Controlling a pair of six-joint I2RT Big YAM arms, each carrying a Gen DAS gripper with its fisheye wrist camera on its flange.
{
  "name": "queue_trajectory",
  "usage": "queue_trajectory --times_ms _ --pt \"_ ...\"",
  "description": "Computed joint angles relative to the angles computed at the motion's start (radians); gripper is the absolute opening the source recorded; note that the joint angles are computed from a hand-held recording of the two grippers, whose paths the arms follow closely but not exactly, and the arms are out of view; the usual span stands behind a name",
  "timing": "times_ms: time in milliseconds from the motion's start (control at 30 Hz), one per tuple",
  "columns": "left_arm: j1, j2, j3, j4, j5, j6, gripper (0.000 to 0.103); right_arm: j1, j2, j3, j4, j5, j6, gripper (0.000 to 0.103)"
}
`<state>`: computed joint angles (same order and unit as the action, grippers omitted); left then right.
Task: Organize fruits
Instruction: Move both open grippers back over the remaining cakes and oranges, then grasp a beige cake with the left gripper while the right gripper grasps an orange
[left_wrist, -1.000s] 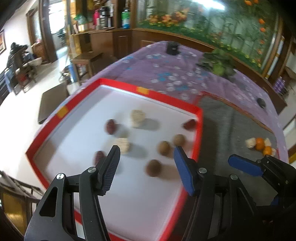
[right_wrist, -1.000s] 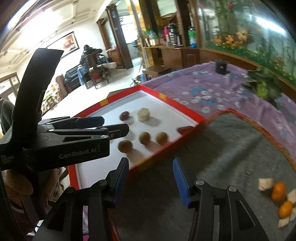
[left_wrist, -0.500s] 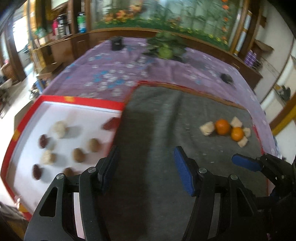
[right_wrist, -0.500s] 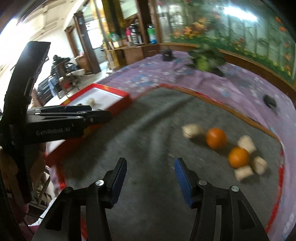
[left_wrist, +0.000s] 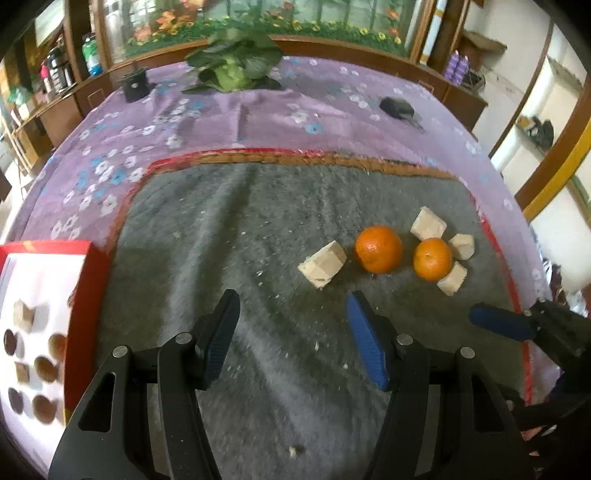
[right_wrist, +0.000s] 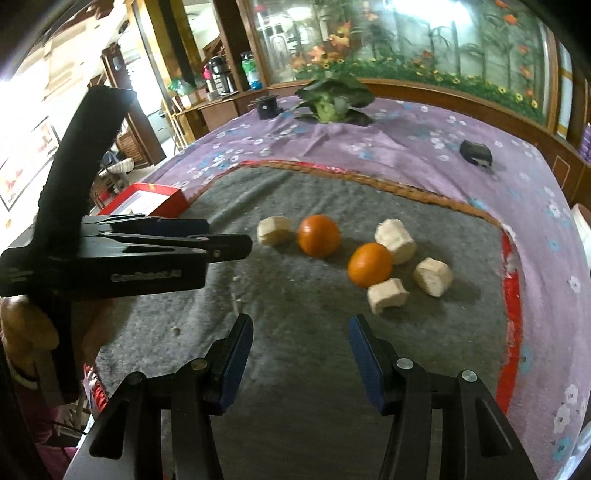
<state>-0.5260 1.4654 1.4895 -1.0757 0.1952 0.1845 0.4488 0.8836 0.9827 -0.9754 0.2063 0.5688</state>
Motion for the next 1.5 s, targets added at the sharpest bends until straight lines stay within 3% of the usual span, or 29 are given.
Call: queue_trajectory --times_ms 333,400,433,800,1100,1167,1200,1300,1500 --pt "-0.046 0.060 0.035 0.026 -0.040 0.017 0.060 -0.051 -0.021 -0.020 0.033 -0.050 -0.008 0.053" --pt "-0.043 0.059 0.027 0.053 -0.036 0.018 0.049 -0.053 -0.015 -0.017 0.032 -0.050 -0.015 0.053" --pt "-0.041 0.070 0.037 0.039 -0.027 0.019 0.024 -0.055 -0.013 -0.017 0.033 -0.053 -0.017 0.053" --pt "0.005 0.013 -0.004 0.054 -0.026 0.005 0.021 -0.070 0.092 0.064 0.081 -0.063 -0.104 0.053" --pt "0.072 -0.038 -0.024 0.050 0.010 0.005 0.021 -0.122 0.285 0.184 0.019 -0.033 -0.236 0.053" --pt "0.082 -0.040 -0.025 0.048 0.013 0.003 0.021 -0.115 0.300 0.186 0.001 -0.011 -0.236 0.037" --pt "0.087 -0.042 -0.026 0.048 0.012 0.001 0.021 -0.107 0.299 0.182 0.001 0.015 -0.238 0.033" --pt "0.103 -0.050 -0.033 0.047 0.017 -0.006 0.021 -0.099 0.268 0.164 0.035 -0.037 -0.215 0.033" --pt "0.140 -0.091 -0.052 0.046 0.031 -0.010 0.021 -0.023 0.242 0.181 0.066 -0.027 -0.163 0.033"
